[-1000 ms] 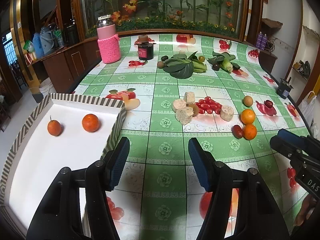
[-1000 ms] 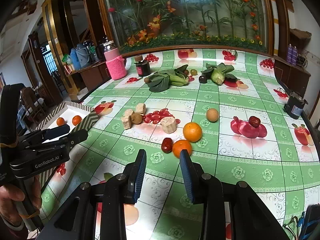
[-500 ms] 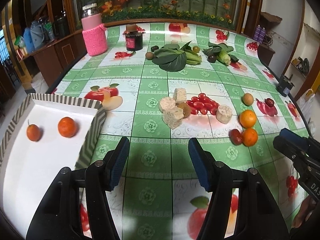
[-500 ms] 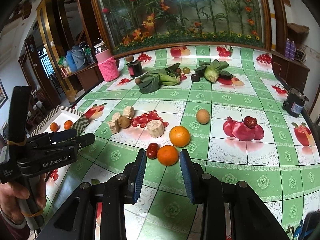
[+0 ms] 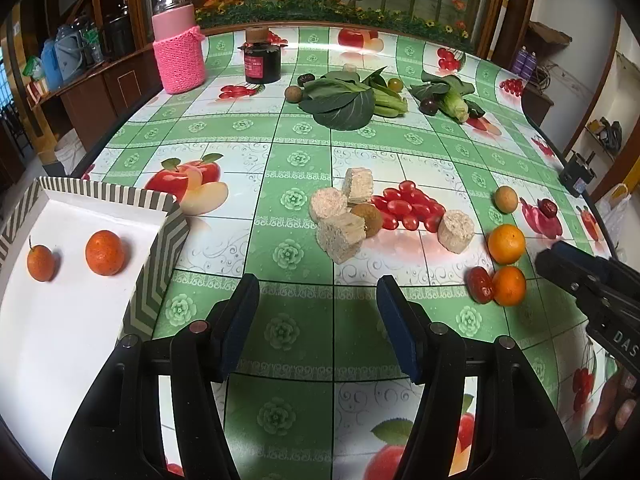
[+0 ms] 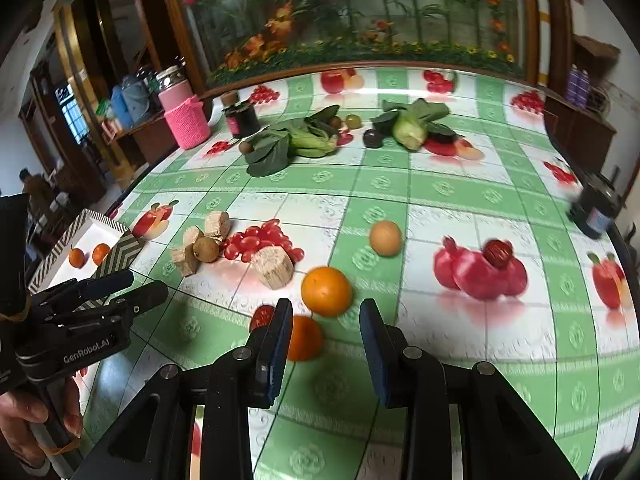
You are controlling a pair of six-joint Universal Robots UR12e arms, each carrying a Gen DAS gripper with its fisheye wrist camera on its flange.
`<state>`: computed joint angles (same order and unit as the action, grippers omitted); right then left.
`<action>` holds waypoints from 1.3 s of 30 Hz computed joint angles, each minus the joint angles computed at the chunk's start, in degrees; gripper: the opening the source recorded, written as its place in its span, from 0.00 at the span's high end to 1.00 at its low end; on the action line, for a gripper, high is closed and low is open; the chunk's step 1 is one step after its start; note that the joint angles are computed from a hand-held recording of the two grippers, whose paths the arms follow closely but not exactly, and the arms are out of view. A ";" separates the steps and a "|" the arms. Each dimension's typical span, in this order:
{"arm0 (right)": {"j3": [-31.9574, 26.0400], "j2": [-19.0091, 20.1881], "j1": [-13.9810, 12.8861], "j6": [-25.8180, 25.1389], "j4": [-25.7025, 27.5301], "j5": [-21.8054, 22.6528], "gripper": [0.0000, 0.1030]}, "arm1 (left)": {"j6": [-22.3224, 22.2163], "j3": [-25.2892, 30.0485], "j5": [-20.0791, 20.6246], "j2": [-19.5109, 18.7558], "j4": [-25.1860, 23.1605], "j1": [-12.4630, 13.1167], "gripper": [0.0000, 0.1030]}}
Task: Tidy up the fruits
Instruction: 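Grasp an orange with the right tool while the left tool grasps a tan cube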
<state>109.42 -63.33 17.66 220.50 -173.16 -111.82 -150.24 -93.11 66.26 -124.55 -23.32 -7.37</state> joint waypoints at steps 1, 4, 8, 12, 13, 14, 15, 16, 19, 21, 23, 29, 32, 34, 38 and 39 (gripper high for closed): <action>-0.43 0.13 -0.26 -0.36 0.97 0.35 0.67 | -0.15 0.15 0.16 -0.12 -0.01 -0.05 0.40; -1.34 0.60 -1.03 -0.99 2.89 1.62 0.67 | -0.45 0.56 0.60 -0.47 0.13 -0.25 0.40; -1.66 1.19 -2.21 -0.52 3.22 4.62 0.67 | -0.88 1.27 1.00 -0.98 -0.20 -0.62 0.40; -1.18 1.75 -2.90 -0.48 0.93 7.01 0.67 | -1.66 2.22 1.89 -1.75 -0.11 -1.17 0.40; -1.06 1.85 -2.87 -0.74 0.40 7.00 0.67 | -1.90 2.48 2.21 -1.97 0.00 -1.31 0.40; -1.03 1.92 -2.84 -0.81 0.14 6.86 0.67 | -2.09 2.83 2.61 -2.29 0.08 -1.51 0.40; -0.83 1.94 -2.84 -0.75 -0.53 6.80 0.68 | -2.16 3.08 2.75 -2.50 0.03 -1.63 0.40; -0.74 1.97 -2.87 -0.65 -0.93 6.87 0.68 | -2.29 3.34 2.92 -2.70 -0.05 -1.74 0.40; -0.36 2.01 -2.99 -0.55 -2.14 7.18 0.68 | -2.46 4.15 3.11 -3.31 -0.48 -2.00 0.41; -0.45 2.09 -3.05 -0.79 -2.26 7.28 0.68 | -2.68 4.60 2.91 -3.69 -0.30 -2.08 0.41; -0.46 2.16 -3.02 -1.07 -2.47 7.30 0.68 | -2.26 5.01 1.59 -4.00 -0.65 -1.96 0.42; -0.29 2.12 -2.98 -1.42 -2.96 7.69 0.68 | -1.91 5.46 -1.28 -4.03 -2.84 -1.22 0.79; -0.21 2.00 -2.73 -1.58 -3.29 7.50 0.68 | -1.86 4.94 -2.11 -3.54 -2.96 -0.73 0.83; -0.13 1.85 -2.40 -1.65 -3.90 6.82 0.68 | -1.65 4.35 -2.88 -3.02 -3.03 -0.28 0.83; 0.19 1.48 -1.57 -1.43 -5.51 5.49 0.68 | -0.31 2.77 -4.36 -1.69 -2.54 0.62 0.83; 0.31 1.33 -1.21 -1.31 -5.97 5.10 0.68 | 0.34 2.02 -4.87 -1.11 -2.31 0.95 0.83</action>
